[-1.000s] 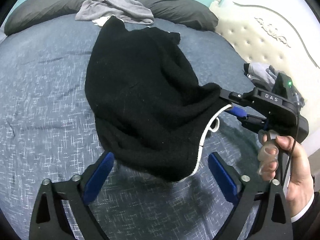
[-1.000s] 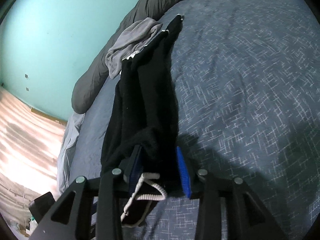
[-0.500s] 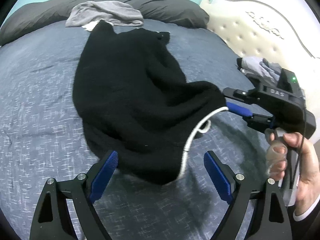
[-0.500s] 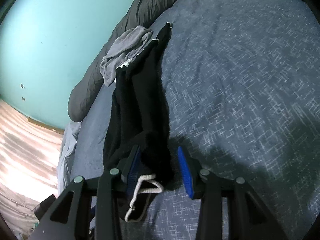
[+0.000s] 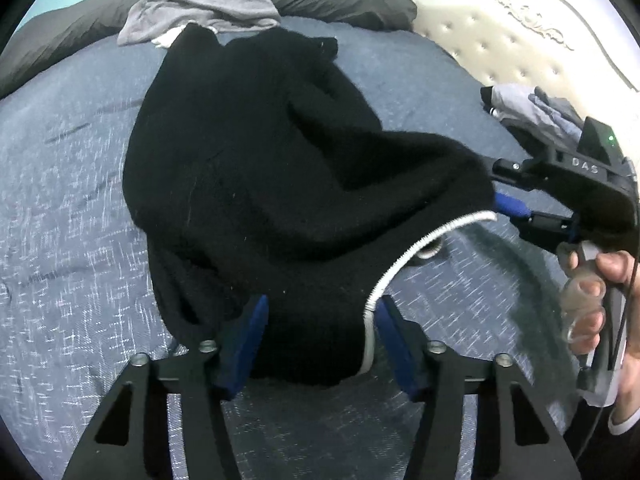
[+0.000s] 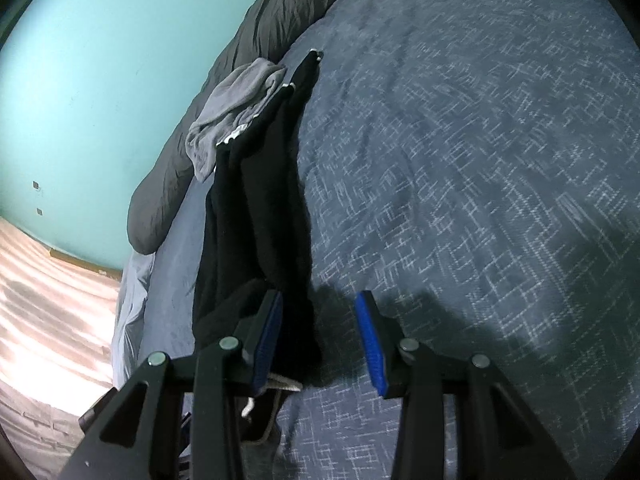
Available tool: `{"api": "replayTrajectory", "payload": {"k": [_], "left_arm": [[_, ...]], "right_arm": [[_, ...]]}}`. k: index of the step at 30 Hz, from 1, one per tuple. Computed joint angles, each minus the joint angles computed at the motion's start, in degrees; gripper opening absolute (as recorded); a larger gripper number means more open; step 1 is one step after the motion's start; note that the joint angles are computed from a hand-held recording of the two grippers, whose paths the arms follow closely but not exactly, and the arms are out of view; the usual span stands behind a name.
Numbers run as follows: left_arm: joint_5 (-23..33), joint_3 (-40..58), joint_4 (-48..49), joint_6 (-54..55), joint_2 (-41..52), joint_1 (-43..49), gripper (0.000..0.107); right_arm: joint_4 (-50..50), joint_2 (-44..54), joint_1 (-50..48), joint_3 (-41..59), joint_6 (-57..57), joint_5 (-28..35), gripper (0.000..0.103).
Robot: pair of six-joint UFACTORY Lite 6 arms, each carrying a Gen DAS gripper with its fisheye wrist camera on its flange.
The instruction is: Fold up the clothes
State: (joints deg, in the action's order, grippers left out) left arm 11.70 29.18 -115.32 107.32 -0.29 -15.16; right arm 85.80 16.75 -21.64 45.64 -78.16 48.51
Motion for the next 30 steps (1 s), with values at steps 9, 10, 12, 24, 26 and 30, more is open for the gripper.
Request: {"api": "replayTrajectory", "payload": {"k": [9,10,12,24,26,30], "left_arm": [[2.22,-2.34,1.75,0.89,-1.62,4.59,0.030],[2.56,-2.59,2.72,0.11,-2.15,5.67,0.029],[3.30,-3.09,5.22,-1.91,-3.49,8.21,0.028],[11.31,-4.33,23.82,-13.82,-7.88,28.23,0.017],[12.71,-4.34,26.18,-15.33,-8.08,30.05,0.017],[14.71,-4.15,30.30,-17.94,-9.09,33.23,0.017]], "right_arm": [[1.09,1.29,1.21,-0.10,-1.45,0.19,0.039],[1.27,1.44,1.24,-0.03,-1.61,0.29,0.039],[1.51,1.52,1.40,0.01,-1.78,0.39,0.039],[0.11,-1.20,6.43,1.64,-0.54,0.20,0.044],[-1.38,-3.59,8.97,2.55,1.60,-0.95,0.045],[-7.71,-6.67,16.03,5.95,8.34,-4.35,0.060]]}}
